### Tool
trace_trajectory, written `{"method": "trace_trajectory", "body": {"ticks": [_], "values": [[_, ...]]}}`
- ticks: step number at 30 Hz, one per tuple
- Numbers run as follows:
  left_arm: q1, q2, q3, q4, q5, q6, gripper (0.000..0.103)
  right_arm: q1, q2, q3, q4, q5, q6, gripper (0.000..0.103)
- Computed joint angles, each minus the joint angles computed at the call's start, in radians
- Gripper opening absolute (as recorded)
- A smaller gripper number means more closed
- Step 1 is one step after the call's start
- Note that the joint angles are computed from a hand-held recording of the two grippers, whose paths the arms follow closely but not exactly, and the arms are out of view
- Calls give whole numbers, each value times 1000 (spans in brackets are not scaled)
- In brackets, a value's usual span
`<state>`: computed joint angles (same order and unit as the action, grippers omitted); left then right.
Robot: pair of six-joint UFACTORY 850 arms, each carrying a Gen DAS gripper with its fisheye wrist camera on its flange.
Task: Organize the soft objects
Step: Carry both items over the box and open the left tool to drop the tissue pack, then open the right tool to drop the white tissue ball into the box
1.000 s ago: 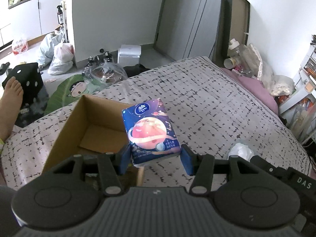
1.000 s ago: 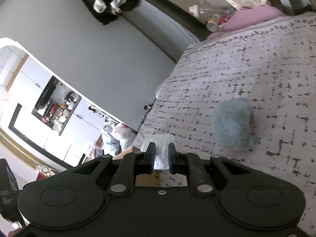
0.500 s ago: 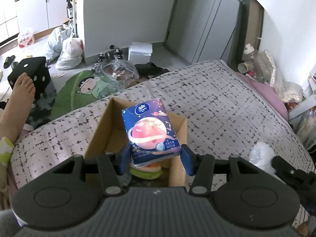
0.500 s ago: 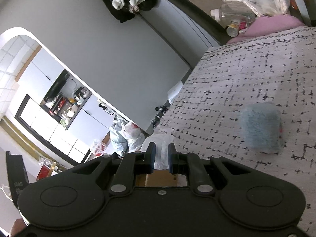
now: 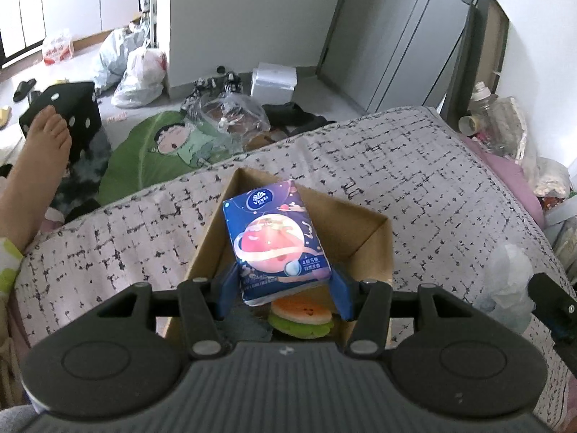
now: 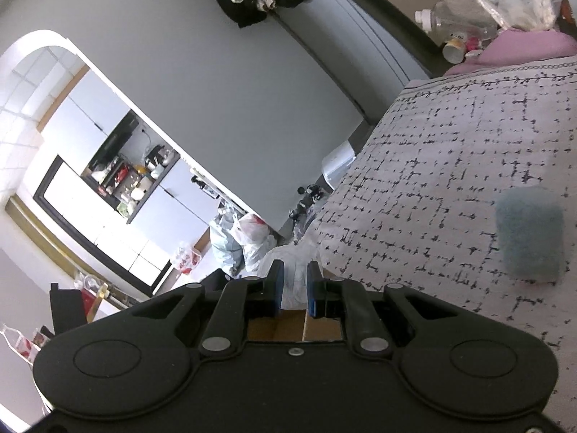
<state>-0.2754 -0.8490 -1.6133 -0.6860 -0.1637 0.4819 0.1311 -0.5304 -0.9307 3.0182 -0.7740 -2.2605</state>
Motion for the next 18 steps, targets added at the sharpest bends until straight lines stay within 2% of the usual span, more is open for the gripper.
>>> {"method": "trace_trajectory", "body": {"ticks": [2,5,16,18], "values": [[3,-11,-11,46,-9,-46,53,10,-12,-24,1,21,-10,13],[8,-17,-15,-13,-8,13,53,26,-35,-62,-6,46,-8,13],[24,-27,-16,-108,-3,81,54,79,-116,-189,1,135,7,14],[29,-31,-23,-99,-11,59,54,82,-122,-200,-2,161,23,19]]}}
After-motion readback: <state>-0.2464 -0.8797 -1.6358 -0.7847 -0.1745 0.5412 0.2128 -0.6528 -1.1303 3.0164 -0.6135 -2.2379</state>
